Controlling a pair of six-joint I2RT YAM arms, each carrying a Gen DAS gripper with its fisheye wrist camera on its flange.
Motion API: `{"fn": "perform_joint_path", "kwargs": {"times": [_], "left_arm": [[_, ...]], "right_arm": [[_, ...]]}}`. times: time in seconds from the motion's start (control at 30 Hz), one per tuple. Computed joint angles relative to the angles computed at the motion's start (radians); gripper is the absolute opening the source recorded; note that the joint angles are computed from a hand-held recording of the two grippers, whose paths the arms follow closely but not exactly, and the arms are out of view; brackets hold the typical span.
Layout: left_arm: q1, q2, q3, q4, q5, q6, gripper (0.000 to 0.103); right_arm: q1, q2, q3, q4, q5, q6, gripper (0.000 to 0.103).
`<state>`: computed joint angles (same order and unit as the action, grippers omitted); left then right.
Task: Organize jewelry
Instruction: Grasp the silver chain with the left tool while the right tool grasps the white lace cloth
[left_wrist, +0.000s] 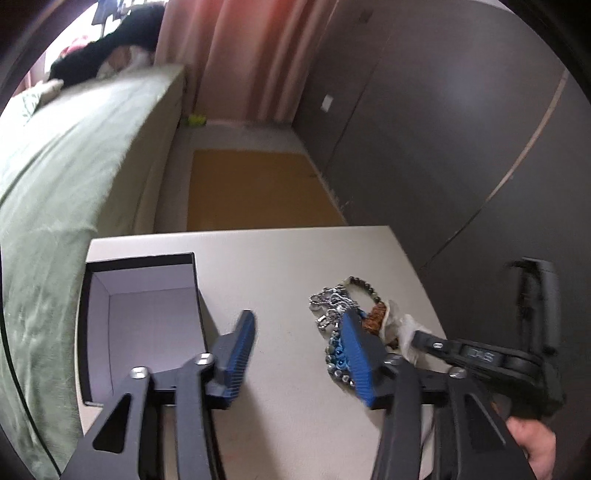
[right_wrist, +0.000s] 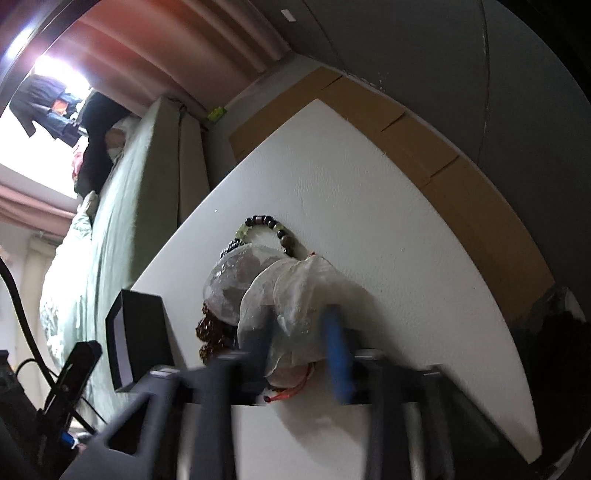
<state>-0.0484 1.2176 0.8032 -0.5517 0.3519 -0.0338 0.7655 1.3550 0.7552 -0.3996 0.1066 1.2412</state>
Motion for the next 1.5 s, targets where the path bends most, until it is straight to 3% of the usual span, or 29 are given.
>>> {"fn": "perform_joint_path", "kwargs": {"times": [0.13, 0.47, 0.57, 0.9, 1.0, 1.07, 1.33, 1.5], "left_arm": [[-0.049, 0.077, 0.046, 0.011, -0.012, -0.046, 0.043], [-0.185, 0.28, 0.158, 0.009, -0.1, -0.115, 0.04], [-0.212, 0.343, 0.192, 0.009, -0.129, -0.145, 0.036], [-0.27, 0.473, 0.233, 0.03, -0.17, -0.199, 0.036], [-0.256, 0.455, 0.189, 0.054, -0.149, -0.198, 0.036], [-0.236, 0.451, 0.176, 0.059, -0.126, -0.193, 0.017], [-0.187, 0.365, 0.155, 0.03, -0.099, -0.167, 0.013], [-0.163, 0.257, 0.194, -0.053, -0.102, -0.132, 0.013]], "right_arm": [[-0.001, -0.059, -0.013, 0.004, 0.054, -0.021, 0.003], [-0.007, -0.213, -0.043, -0.005, 0.137, -0.068, 0.002], [-0.027, -0.255, -0.068, -0.007, 0.127, -0.065, 0.002], [-0.082, -0.336, -0.101, -0.033, 0.086, -0.054, 0.002], [-0.085, -0.354, -0.107, -0.035, 0.081, -0.054, 0.002], [-0.093, -0.366, -0.111, -0.033, 0.073, -0.059, 0.002], [-0.088, -0.407, -0.136, -0.025, 0.062, -0.056, 0.002], [-0.076, -0.402, -0.134, -0.009, 0.062, -0.06, 0.002]]}}
